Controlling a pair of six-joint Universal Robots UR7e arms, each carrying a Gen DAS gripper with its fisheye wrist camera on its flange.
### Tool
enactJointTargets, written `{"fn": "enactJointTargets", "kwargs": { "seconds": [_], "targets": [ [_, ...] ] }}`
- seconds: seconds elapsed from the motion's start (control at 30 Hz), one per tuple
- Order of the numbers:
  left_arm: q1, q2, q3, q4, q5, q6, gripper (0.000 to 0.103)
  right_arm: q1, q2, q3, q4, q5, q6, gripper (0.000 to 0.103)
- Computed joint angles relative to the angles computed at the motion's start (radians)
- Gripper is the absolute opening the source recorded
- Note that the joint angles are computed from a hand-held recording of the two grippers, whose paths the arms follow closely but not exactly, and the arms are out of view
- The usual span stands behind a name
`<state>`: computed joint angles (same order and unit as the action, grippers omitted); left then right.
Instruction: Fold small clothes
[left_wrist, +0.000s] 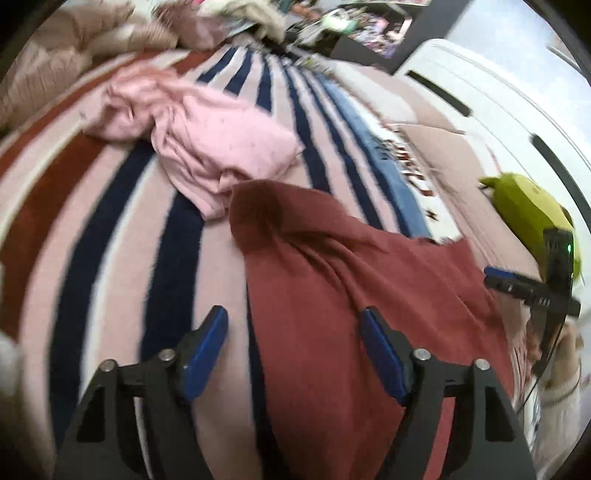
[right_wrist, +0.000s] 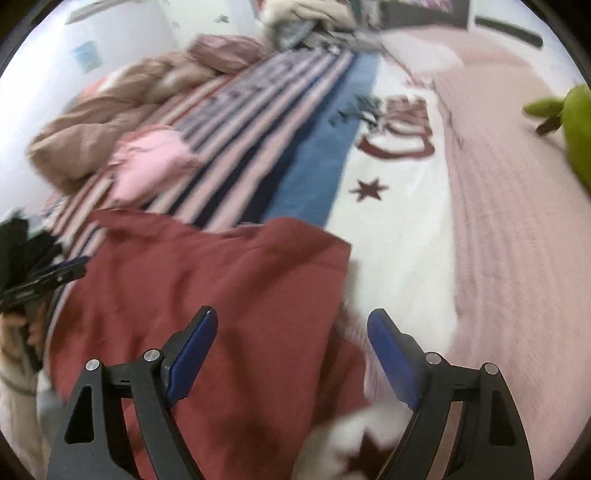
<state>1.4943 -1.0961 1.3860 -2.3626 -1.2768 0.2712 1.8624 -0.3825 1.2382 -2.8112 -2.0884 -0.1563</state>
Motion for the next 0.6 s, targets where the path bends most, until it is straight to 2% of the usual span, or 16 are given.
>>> {"fn": "enactJointTargets", "kwargs": {
  "seconds": [0.03,0.07,0.1,0.13,0.17,0.23,0.33,0.43,0.47,0.5,0.53,0.57,0.6],
  "targets": [
    [0.002,0.019,-0.020,0.008,0.004,-0.011,0.053,-0.011,0.022,-0.028,-0.005,0.007,0.007,0.067],
    [0.004,0.032,-0.030,0.000,0.010,-0.013,0.039,-0.017,0.032,-0.044,-0.008,0.015,0.011,0.039],
    [0.006,0.040,-0.033,-0.019,0.016,-0.013,0.017,-0.023,0.039,-0.047,-0.034,0.016,0.021,0.009],
    [0.007,0.045,-0.038,-0.028,0.019,-0.016,0.004,-0.027,0.042,-0.043,-0.075,0.009,0.028,0.005],
    [0.004,0.047,-0.037,-0.045,0.043,-0.025,0.001,-0.029,0.044,-0.033,-0.134,0.000,0.024,0.002],
    [-0.005,0.043,-0.014,-0.122,0.126,-0.037,0.000,-0.029,0.049,-0.032,-0.195,-0.051,0.008,0.001],
    [0.003,0.049,-0.039,-0.089,0.120,-0.057,0.001,-0.038,0.037,-0.031,-0.157,-0.076,0.037,0.000],
    [-0.010,0.042,-0.015,-0.110,0.169,-0.032,0.007,-0.057,-0.015,0.037,-0.152,0.044,0.056,0.003],
    [-0.014,0.033,-0.005,-0.114,0.181,-0.033,0.014,-0.058,-0.033,0.067,-0.163,0.077,0.061,0.007],
    [-0.016,0.023,0.003,-0.112,0.181,-0.034,0.027,-0.058,-0.050,0.101,-0.179,0.103,0.063,0.023],
    [-0.015,0.000,0.024,-0.113,0.162,-0.028,0.033,-0.056,-0.071,0.140,-0.199,0.125,0.062,0.032],
    [-0.016,-0.026,0.049,-0.117,0.143,-0.018,0.042,-0.053,-0.082,0.165,-0.216,0.135,0.054,0.045],
    [-0.019,-0.059,0.085,-0.124,0.123,0.001,0.051,-0.046,-0.096,0.197,-0.234,0.141,0.040,0.046]
  ]
}}
